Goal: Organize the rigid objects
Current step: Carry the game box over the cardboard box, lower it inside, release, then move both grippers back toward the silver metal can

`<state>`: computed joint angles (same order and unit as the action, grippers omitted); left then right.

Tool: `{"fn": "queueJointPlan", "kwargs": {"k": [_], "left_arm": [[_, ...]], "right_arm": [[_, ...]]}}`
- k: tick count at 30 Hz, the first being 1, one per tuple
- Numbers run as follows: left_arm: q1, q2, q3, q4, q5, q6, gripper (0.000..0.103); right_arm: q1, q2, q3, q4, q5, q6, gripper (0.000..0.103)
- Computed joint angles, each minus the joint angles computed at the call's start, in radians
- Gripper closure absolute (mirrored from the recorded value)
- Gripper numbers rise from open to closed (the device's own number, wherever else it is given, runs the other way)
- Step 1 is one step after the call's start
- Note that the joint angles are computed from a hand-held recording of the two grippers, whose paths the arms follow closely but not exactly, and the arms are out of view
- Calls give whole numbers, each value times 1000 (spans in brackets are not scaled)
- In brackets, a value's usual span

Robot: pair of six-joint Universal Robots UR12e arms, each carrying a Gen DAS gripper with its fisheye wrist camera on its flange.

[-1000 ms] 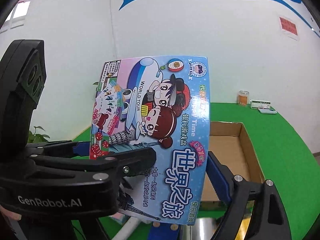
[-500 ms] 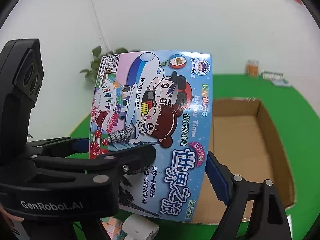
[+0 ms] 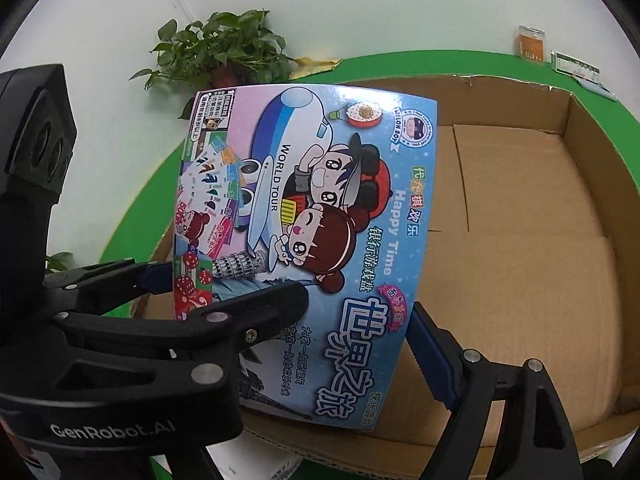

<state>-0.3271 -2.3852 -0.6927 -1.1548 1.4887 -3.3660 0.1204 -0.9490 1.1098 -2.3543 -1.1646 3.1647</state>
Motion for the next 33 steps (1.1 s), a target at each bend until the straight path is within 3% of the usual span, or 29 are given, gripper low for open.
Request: {"fn": "queueJointPlan", "kwargs": {"k": [4, 8, 11, 12, 13, 15, 18, 20, 22, 25, 27, 30, 33], "left_arm": [[-3, -8, 27, -64, 0, -9, 27], [7, -27, 67, -100, -8, -24, 28], [9, -14, 54, -77, 2, -47, 30], [12, -2, 34, -41, -2, -42, 30], [12, 18, 6, -1, -2, -33, 34], [5, 45, -28, 44, 53, -7, 34], [13, 104, -129, 150, 34, 3, 34], [12, 143, -202, 230, 94, 4, 34], [15, 177, -271, 291, 131, -1, 34], [31, 223, -379, 371, 102, -21, 34], [38, 235, -424, 412, 77, 0, 34], [32, 241, -459, 433, 50, 34, 34], [26, 236, -442, 326, 26, 18, 37]], "right_arm": [[4, 24, -50, 41, -2, -8, 22], [8, 8, -36, 53, 8, 10, 22], [19, 3, -40, 93, -35, 16, 24], [29, 17, -69, 143, -88, 7, 40], [30, 18, -66, 155, -99, 9, 46], [28, 42, -96, 211, -78, 32, 45], [27, 29, -68, 145, -60, 19, 43], [21, -10, -6, 39, -73, 14, 37], [8, -58, 70, -93, -100, 28, 16], [-32, -127, 182, -247, -120, 67, 12], [-55, -160, 234, -295, -159, 86, 9], [-90, -202, 293, -293, -203, 90, 9], [-116, -239, 365, -330, -176, 86, 9]]}}
